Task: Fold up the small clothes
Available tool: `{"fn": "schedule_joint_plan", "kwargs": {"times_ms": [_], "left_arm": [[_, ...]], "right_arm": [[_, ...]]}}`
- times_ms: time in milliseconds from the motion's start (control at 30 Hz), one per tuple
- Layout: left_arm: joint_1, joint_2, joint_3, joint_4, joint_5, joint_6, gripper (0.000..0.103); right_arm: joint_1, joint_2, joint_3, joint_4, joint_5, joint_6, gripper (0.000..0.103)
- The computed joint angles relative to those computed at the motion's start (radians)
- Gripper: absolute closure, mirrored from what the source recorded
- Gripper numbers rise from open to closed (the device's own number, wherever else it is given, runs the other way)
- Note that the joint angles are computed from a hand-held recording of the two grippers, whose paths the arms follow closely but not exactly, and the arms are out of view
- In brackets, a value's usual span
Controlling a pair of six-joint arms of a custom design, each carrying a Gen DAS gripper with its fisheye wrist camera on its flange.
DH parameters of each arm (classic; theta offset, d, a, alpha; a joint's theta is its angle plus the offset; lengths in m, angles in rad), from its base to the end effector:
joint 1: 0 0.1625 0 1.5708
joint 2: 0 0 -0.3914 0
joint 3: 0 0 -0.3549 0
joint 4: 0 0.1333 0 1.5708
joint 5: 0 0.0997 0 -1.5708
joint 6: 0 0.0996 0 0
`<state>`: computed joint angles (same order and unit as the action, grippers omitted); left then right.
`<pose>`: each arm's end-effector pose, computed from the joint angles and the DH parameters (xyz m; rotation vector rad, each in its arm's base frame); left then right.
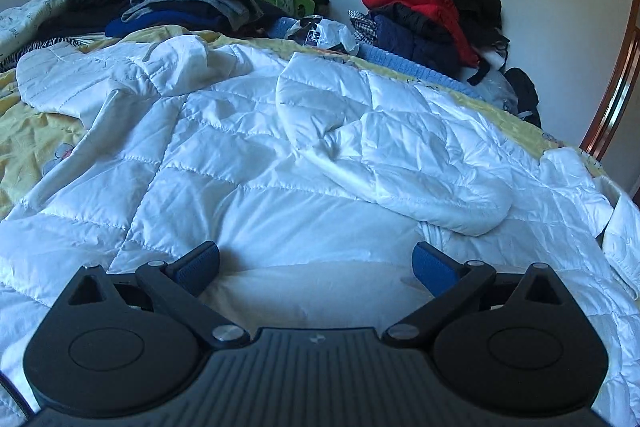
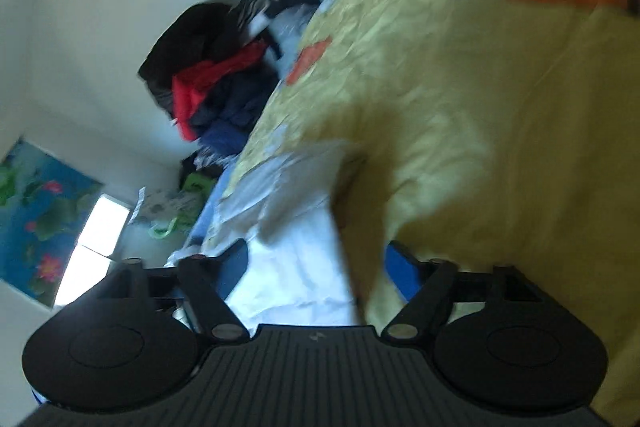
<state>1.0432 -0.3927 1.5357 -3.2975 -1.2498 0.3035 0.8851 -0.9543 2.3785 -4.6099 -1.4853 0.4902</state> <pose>-0.1820 -0.6395 -0.0346 0.9921 2.5812 -0.8746 -0.1264 -0.3784 0.2347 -1.0944 -1.8123 2.2087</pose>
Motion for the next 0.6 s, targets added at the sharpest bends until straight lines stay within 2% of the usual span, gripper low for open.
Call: {"fn": "schedule_joint_plan", "kwargs": {"times_ms": [33,133,233,300,333,433,500,567,600], "left_arm": [[0.0,0.0,-0.001,0.001,0.002,-0.002,0.0],[-0.001,0.0,-0.001,0.001,0.004,-0.004,0.0],[0.0,0.001,-0.002,0.003,0.005,-0.008,0.0],[0.0,0.0,-0.001,0.003,0.005,-0.009,0.0],[0.0,-0.001,0.0,0.002,0.005,-0.009,0.0],[-0.001,-0.006,0.009,-0.01,0.003,-0.007,0.0],[-0.011,-0.014,0.034,-0.068,0.014,-0.022,0.0],[-0.024,-0.041,0.073,-0.12,-0.025,-0.086,0.0],[-0.03,-0.061,0.091,-0.129,-0.071,-0.148,0.0]], "right_arm": [[0.001,-0.009,-0.001,0.03,0.007,0.006,0.064],[0.006,-0.022,0.009,0.055,0.029,-0.028,0.063],[0.017,-0.057,0.029,0.092,0.021,-0.066,0.063],[0.027,-0.059,0.022,0.091,0.015,-0.073,0.075],[0.016,-0.05,0.033,0.059,0.051,-0.072,0.092],[-0.026,-0.026,0.049,-0.029,0.192,0.013,0.092],[-0.036,-0.017,0.04,-0.072,0.274,0.068,0.092],[-0.045,-0.003,0.014,-0.114,0.352,0.139,0.092],[-0.052,0.008,-0.001,-0.145,0.397,0.182,0.092]]}}
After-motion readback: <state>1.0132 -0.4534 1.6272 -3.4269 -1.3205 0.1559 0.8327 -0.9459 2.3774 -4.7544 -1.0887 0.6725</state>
